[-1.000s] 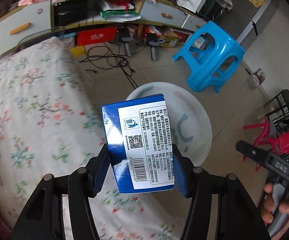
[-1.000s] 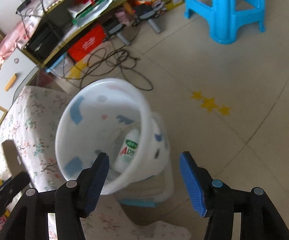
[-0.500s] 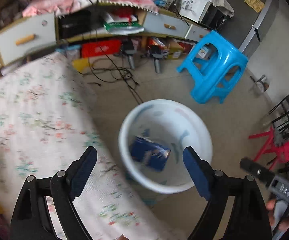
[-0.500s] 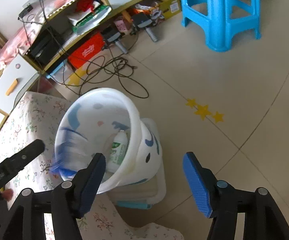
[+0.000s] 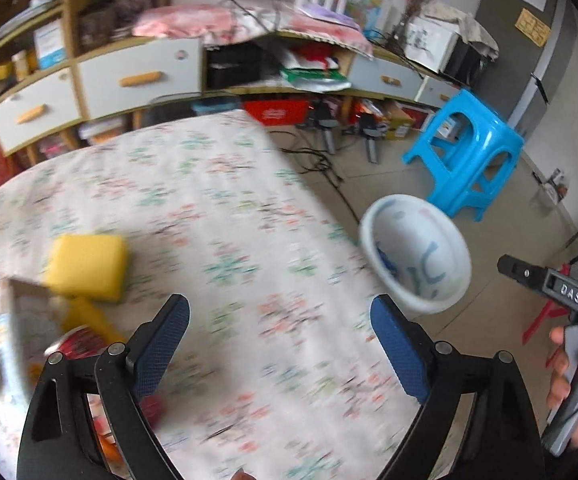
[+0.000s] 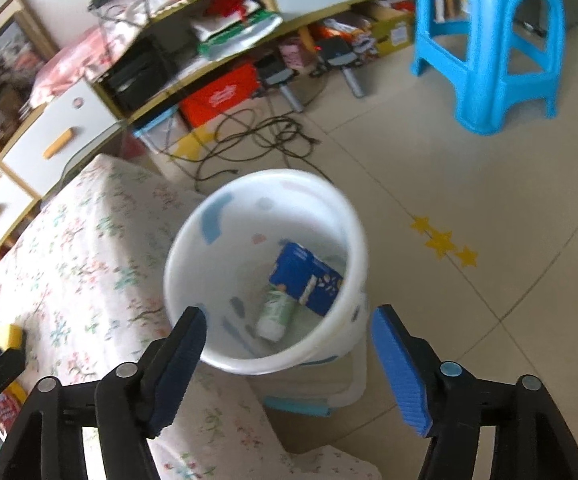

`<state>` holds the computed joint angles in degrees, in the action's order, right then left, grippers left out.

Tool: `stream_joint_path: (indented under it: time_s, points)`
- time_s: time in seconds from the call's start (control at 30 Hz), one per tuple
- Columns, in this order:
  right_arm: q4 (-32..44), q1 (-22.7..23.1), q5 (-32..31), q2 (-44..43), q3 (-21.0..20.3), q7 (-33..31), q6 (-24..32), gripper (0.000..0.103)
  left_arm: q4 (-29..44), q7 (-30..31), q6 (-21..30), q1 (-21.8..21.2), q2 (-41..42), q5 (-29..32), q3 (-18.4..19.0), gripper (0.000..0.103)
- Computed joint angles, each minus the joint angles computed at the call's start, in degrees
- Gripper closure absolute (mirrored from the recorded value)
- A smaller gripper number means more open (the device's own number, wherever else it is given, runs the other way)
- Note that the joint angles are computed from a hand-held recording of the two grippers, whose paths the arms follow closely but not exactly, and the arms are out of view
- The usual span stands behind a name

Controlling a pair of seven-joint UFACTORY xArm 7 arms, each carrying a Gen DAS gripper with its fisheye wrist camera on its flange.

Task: Collect trash
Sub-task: 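Move both tools back over the table toward the remaining trash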

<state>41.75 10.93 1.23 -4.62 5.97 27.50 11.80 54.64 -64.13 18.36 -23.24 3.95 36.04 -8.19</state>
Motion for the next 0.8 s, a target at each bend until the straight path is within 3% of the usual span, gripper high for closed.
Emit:
stream_joint_path:
  time_s: [0.13,0.33,0.47,0.63,0.8]
  points:
    - [2.0,0.1,-7.7,1.3,2.2,5.5,0.9,0.025,-9.0,-1.2,-1.5,2.7,-8.2,0.4,-0.1,0.004]
    - [4.5,3.4,-11.4,3.5,3.3,7.6,1.8,0.021,-19.6,-1.2,-2.9,8.6,-18.3,-0.9,-2.3,0.004]
    - [6.5,5.8,-15.4,5.2,3.9,10.2,2.8,0.019,-25.6,-1.4,-7.6,13.2,-23.1,-1.6,-3.7,0.0]
    - [8.6,8.8,-16.2,7.5,4.1,11.0,3.5,0.017,-31.1,4.3,-10.7,14.3,-27.1,-6.5,-1.9,0.0]
    - [11.4,11.4,-19.0,10.1,3.5,13.3,4.9,0.016,-34.2,9.8,-10.0,15.6,-29.7,-10.7,0.0,0.0]
